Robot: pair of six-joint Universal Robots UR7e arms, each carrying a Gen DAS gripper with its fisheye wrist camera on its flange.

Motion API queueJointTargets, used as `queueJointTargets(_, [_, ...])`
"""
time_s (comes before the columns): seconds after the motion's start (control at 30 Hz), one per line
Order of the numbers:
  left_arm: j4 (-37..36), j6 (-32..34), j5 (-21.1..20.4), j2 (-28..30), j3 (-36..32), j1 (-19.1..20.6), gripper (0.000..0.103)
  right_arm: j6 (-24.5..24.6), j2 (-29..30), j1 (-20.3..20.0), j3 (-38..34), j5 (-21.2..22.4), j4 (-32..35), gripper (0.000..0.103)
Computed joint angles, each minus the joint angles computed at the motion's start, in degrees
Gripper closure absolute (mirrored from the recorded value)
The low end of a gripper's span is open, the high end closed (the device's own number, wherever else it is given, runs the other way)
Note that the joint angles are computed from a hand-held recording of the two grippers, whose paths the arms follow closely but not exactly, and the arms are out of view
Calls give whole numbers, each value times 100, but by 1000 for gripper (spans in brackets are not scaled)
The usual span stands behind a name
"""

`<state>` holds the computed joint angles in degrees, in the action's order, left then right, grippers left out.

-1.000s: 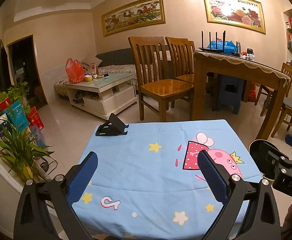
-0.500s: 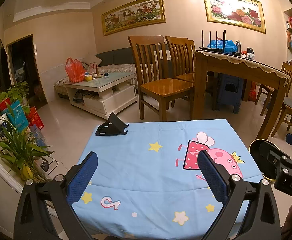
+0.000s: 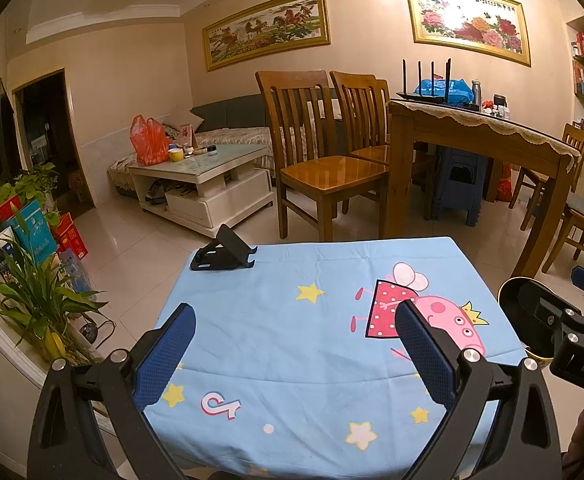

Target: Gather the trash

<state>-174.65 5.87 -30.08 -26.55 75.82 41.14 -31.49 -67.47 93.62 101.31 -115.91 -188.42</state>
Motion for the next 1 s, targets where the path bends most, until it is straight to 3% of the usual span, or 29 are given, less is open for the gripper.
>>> queueJointTargets(1.0, [-110,24,42,38,44,14,7,31,17,23,-2,-26,-3,5])
